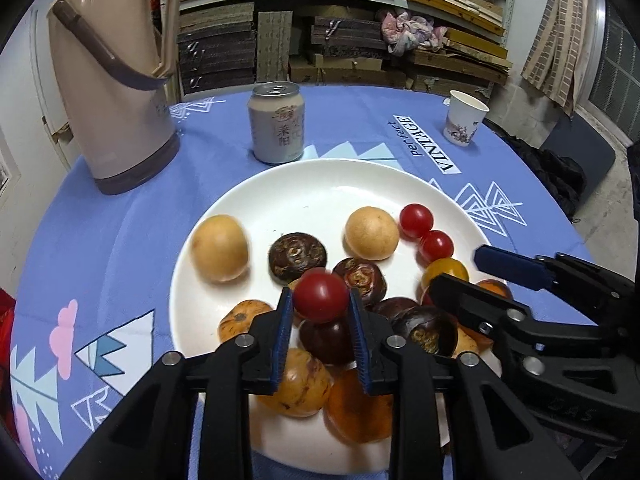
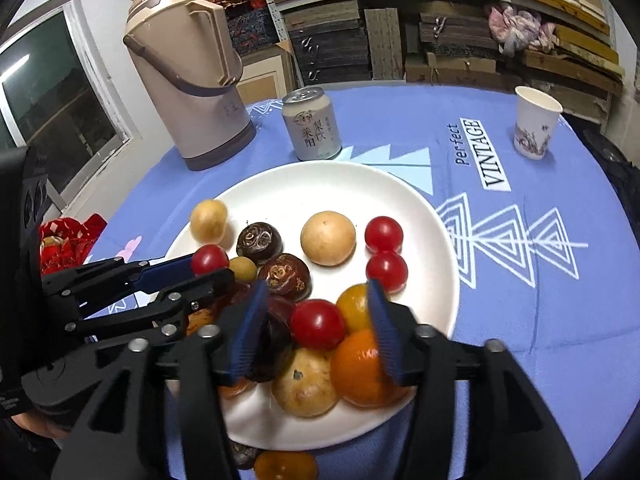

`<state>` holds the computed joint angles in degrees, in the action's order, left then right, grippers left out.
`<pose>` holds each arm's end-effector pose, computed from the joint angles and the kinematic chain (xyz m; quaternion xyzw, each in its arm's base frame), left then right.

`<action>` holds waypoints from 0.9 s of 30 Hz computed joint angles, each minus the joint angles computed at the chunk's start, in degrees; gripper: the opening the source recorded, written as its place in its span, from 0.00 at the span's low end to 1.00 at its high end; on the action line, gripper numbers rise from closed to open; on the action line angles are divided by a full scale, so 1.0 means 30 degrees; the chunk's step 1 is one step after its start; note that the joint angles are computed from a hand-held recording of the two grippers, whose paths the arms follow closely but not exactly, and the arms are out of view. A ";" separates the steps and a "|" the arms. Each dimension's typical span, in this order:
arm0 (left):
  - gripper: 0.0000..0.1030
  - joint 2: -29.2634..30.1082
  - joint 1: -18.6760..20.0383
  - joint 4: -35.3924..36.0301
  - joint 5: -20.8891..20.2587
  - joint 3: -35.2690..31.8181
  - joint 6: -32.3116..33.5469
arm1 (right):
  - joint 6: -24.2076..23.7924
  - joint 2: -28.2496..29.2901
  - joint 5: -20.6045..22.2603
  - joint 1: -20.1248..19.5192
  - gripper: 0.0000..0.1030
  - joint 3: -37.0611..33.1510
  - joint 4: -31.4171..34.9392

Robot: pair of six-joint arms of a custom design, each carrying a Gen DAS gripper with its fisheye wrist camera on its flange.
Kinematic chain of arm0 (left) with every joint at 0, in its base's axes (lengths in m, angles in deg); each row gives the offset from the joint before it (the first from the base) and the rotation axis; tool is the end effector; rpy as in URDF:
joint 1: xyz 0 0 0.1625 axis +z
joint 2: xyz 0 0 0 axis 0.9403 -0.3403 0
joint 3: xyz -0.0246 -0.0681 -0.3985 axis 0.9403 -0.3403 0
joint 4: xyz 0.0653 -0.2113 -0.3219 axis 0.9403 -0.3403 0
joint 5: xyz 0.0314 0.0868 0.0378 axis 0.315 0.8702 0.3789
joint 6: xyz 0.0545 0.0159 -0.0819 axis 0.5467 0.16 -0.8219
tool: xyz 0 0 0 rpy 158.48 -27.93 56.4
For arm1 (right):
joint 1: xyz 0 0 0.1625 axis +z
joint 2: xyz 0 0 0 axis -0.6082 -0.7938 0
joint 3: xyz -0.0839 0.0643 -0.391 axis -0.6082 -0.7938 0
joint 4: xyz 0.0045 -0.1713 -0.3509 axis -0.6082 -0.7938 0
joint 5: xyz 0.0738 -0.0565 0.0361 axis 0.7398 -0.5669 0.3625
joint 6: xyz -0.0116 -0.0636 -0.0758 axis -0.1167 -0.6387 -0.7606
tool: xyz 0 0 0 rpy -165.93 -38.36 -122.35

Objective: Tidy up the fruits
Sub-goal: 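Carry both red tomatoes onto the white plate and open both tools, then move both open tools back toward the last two fruits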

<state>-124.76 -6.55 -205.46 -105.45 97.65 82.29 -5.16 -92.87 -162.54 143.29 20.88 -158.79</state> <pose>-0.1314 -0.7278 0.2349 0.1460 0.8787 -0.3045 0.3375 0.3223 -0.7600 0.0433 0.2725 -0.9164 0.2433 0.1634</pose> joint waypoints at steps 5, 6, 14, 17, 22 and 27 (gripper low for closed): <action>0.50 -0.0367 -0.0340 -0.1566 0.0626 0.0968 0.0592 | -0.0144 -0.0798 0.0329 0.0044 0.57 0.1466 -0.1071; 0.52 -0.0464 -0.0403 -0.1654 0.0668 0.1128 0.0582 | -0.0170 -0.0977 0.0368 0.0064 0.58 0.1815 -0.1342; 0.69 -0.1583 -0.1128 -0.3299 0.1189 0.3333 0.0949 | -0.0413 -0.2725 0.0472 0.0204 0.67 0.5288 -0.4139; 0.72 -0.2170 -0.1305 -0.3967 0.1274 0.4482 0.1087 | -0.1211 -0.3745 0.0438 0.0265 0.69 0.7299 -0.5332; 0.72 -0.3202 -0.1354 -0.4043 0.1119 0.6194 -0.0001 | -0.2341 -0.5028 -0.0188 0.0274 0.71 1.0115 -0.6659; 0.72 -0.3775 -0.1451 -0.3808 0.1030 0.7378 -0.0803 | -0.2510 -0.5751 -0.0464 0.0137 0.71 1.1920 -0.7258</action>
<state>-136.09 -10.90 -216.89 -102.36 119.78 79.88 -12.69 -110.12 -163.94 143.70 56.64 -180.56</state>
